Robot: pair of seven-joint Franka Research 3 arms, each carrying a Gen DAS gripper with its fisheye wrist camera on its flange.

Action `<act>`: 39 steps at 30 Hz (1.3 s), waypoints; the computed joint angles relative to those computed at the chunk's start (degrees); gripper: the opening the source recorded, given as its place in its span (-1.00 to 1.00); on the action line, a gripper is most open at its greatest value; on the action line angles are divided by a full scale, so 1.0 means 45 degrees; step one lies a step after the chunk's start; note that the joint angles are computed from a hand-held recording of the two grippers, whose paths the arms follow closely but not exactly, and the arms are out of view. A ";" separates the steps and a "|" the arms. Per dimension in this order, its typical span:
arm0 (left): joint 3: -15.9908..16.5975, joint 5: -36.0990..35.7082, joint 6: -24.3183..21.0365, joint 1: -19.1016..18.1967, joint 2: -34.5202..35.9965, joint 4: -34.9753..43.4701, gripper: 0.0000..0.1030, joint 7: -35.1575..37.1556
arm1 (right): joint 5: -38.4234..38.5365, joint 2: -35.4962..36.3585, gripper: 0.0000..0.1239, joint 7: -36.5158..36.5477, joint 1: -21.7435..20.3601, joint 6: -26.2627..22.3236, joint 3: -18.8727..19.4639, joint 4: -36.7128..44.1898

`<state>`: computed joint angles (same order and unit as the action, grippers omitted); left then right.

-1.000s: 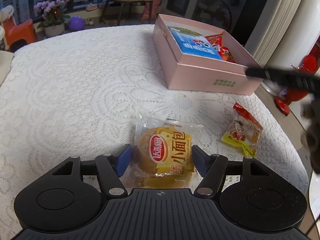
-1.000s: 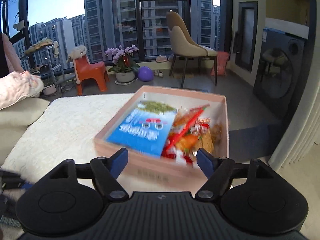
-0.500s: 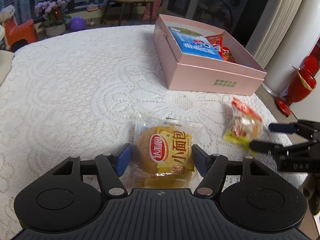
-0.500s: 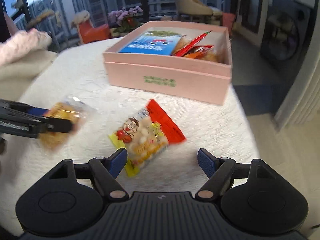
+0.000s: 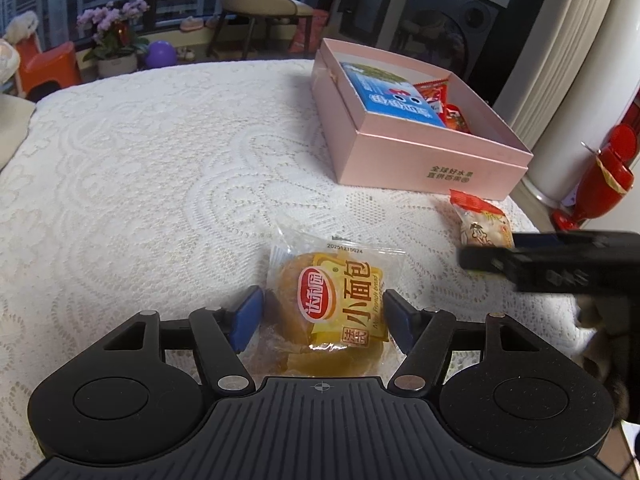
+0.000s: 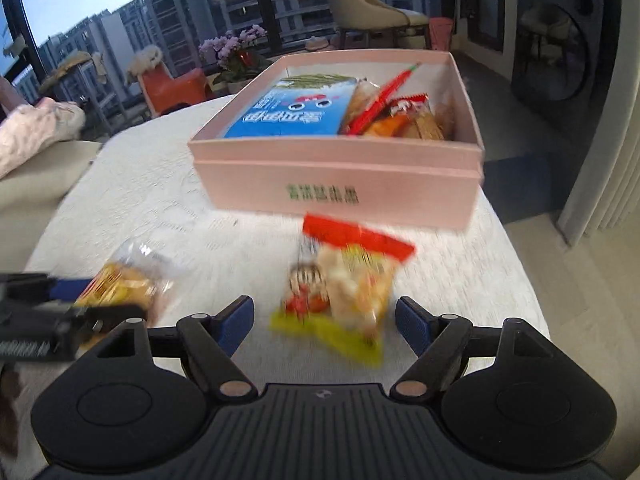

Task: Organize snacks
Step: 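Grasp the bread bun with the left tool while the right tool grasps the Wangzai pack, then drop the bread bun into the pink box with the left tool while the right drops the Wangzai pack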

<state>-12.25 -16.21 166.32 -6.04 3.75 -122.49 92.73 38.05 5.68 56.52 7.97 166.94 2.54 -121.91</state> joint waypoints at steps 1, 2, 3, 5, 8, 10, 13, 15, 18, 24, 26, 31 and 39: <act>-0.0022 -0.0162 0.0010 0.0023 -0.0022 -0.0025 0.36 0.0088 | -0.0729 0.0273 0.27 0.0720 0.0179 0.0167 -0.0130 0.0226; -0.0032 -0.0277 -0.0005 0.0032 -0.0046 -0.0039 0.36 0.0150 | -0.1133 0.0488 0.27 0.1096 0.0279 0.0356 -0.0168 0.0394; -0.0029 -0.0316 -0.0046 0.0030 -0.0057 -0.0030 0.36 0.0188 | -0.1500 0.0675 0.26 0.1379 0.0350 0.0495 -0.0193 0.0542; -0.0012 -0.0318 -0.0107 0.0016 -0.0101 -0.0054 0.36 0.0290 | -0.2551 0.0833 0.07 0.2104 0.0564 0.0763 -0.0379 0.0615; 0.0064 0.0070 -0.0114 -0.0062 -0.0106 -0.0067 0.37 0.0032 | -0.1615 0.0508 -0.08 0.0481 -0.0089 0.0452 0.0318 0.0416; 0.0118 0.0477 -0.0158 -0.0107 -0.0056 -0.0004 0.37 -0.0334 | -0.1066 0.0176 -0.10 -0.0393 -0.0233 0.0168 0.0385 0.0135; 0.0161 0.1108 -0.0178 -0.0147 -0.0006 0.0038 0.38 -0.0793 | -0.0224 -0.0550 -0.11 -0.1308 -0.0269 -0.0040 0.0220 -0.0501; 0.0189 0.1586 -0.0222 -0.0176 0.0019 0.0072 0.38 -0.1142 | 0.0494 -0.1069 -0.11 -0.1975 -0.0194 0.0009 0.0053 -0.0911; 0.0189 0.1959 -0.0498 -0.0174 -0.0050 0.0145 0.28 -0.1493 | 0.1185 -0.1747 -0.11 -0.2908 0.0069 0.0568 -0.0240 -0.1468; -0.0427 -0.5069 -0.0008 -0.0068 -0.0313 0.1267 0.10 0.4415 | 0.3613 -0.2372 -0.11 -0.5067 0.0710 0.1342 -0.1005 -0.1424; -0.0496 -0.6287 0.0230 -0.0160 0.0080 0.2531 0.10 0.5749 | 0.4538 -0.2399 -0.11 -0.5642 0.0795 0.1358 -0.1191 -0.1167; -0.2103 -0.9057 0.0696 0.0622 0.2634 0.6983 0.13 0.8465 | 0.5326 -0.2264 -0.11 -0.5968 0.0682 0.1676 -0.1196 -0.0813; -0.1153 -0.4751 -0.1445 0.0465 0.4265 0.8285 0.09 0.4274 | 0.3879 -0.2104 -0.11 -0.4466 0.0220 0.1739 -0.1166 -0.1147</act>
